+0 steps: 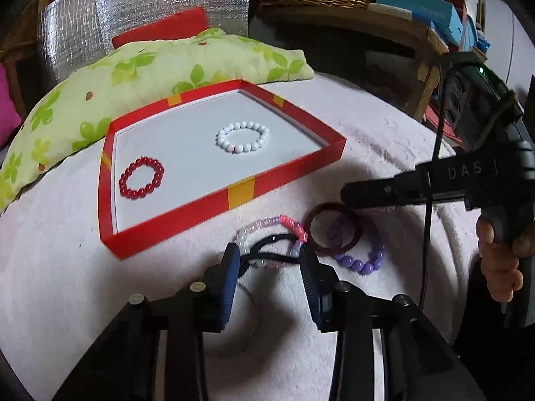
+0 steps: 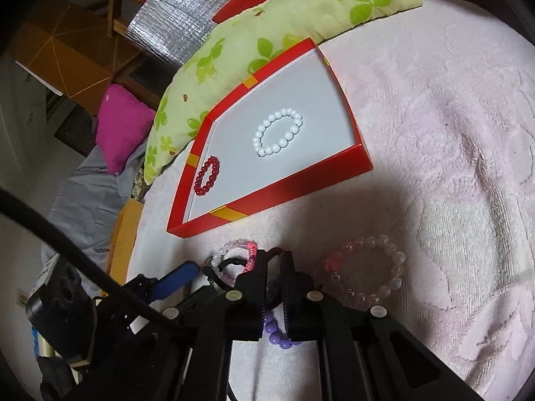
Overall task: Organize jewelry
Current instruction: 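Grasp the black hair tie with the left tool while the right tool grasps the dark red ring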
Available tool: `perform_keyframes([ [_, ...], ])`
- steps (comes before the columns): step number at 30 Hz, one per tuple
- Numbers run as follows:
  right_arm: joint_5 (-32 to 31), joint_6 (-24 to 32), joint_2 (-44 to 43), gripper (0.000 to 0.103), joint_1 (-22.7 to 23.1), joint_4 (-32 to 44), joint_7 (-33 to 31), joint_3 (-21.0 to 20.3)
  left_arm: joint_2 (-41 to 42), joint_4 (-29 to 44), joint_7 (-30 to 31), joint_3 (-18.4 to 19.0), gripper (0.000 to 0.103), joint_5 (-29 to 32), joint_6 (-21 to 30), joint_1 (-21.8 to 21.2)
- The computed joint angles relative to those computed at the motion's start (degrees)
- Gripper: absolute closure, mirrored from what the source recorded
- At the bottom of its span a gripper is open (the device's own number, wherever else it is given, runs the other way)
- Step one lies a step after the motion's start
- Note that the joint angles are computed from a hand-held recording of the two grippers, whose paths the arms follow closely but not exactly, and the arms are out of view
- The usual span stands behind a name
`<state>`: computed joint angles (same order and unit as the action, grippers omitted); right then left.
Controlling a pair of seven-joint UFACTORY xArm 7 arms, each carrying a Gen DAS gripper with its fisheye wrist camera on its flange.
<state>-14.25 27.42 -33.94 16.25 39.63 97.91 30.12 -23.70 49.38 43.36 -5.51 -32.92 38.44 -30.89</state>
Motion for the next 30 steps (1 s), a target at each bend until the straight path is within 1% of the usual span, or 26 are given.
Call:
perform_keyframes([
  [2, 0.23, -0.26, -0.56, 0.094, 0.17, -0.46, 0.34, -0.12, 0.66, 0.63, 1.28, 0.43, 0.064, -0.6, 0.33, -0.37],
  [4, 0.59, -1.18, -1.31, 0.094, 0.22, -1.22, 0.9, -0.28, 1.51, 1.35, 2.21, 0.53, 0.065, -0.62, 1.74, -0.34],
  [6, 0.93, -2.18, -1.81, 0.093, 0.06, -1.79, 1.46, -0.18, 2.01, 1.44, 1.68, -0.33, 0.068, 0.56, 2.32, 0.39],
  [8, 1.81, -4.25, -2.42, 0.093, 0.06, -2.83, 2.36, -0.44, 2.19, 1.69, 2.04, -0.45, 0.087, 1.12, 3.99, 0.57],
  [11, 2.49, -4.37, -2.61, 0.091, -0.23, -3.0, 2.36, -0.3, 1.58, 1.61, 2.51, -0.34, 0.093, 0.7, 5.77, 0.86],
  [13, 2.6, -3.39, -2.05, 0.088, -0.33, -2.39, 1.85, -0.23, 0.98, 1.46, 3.12, -0.05, 0.093, 0.23, 6.89, 0.92],
  [15, 2.7, -3.35, -1.4, 0.075, -0.44, -2.18, 1.63, -0.36, 0.54, 1.41, 3.57, 0.25, 0.093, -0.31, 8.11, 1.08],
  [17, 2.03, -2.35, -0.43, 0.07, -1.14, -1.31, 1.31, -0.01, -0.39, 0.75, 3.4, 0.0, 0.093, -0.22, 8.01, 1.51],
  [20, 1.02, 0.53, 1.57, 0.07, -1.02, 0.47, -0.05, 0.1, -0.77, 0.92, 3.47, 0.47, 0.093, -0.67, 8.58, 1.8],
  [21, 0.98, 1.5, 2.91, 0.071, -0.2, 1.32, -1.44, -0.43, -0.86, 0.97, 3.18, 0.39, 0.093, -0.62, 8.39, 2.04],
  [22, 0.65, 2.59, 3.8, 0.077, 0.31, 2.11, -2.28, -0.59, -0.99, 1.0, 2.68, 0.37, 0.093, -0.52, 8.21, 2.35],
  [23, -0.11, 4.22, 4.86, 0.093, 0.62, 3.38, -3.31, -0.49, -0.93, 1.24, 2.26, 0.52, 0.093, -0.54, 8.31, 2.58],
  [24, -0.86, 5.9, 5.77, 0.096, 1.02, 4.63, -4.29, -0.44, -0.93, 1.39, 1.96, 0.66, 0.093, -0.73, 8.12, 2.76],
  [25, -1.9, 7.09, 6.0, 0.096, 0.95, 5.34, -4.04, -0.07, -1.0, 1.42, 1.78, 0.73, 0.092, -0.92, 7.63, 2.91],
  [27, -4.07, 8.85, 5.77, 0.096, 0.89, 6.35, -3.25, 0.57, -1.08, 1.22, 1.51, 0.51, 0.085, -0.73, 6.07, 3.2],
  [29, -5.57, 9.03, 4.5, 0.096, 0.82, 6.16, -1.74, 0.8, -0.76, 1.08, 0.31, -0.03, 0.062, 0.19, 4.56, 3.57],
  [30, -6.19, 8.86, 3.47, 0.096, 0.63, 5.8, -0.7, 0.99, -0.46, 1.1, -0.09, -0.06, 0.06, 0.27, 3.99, 3.51],
])
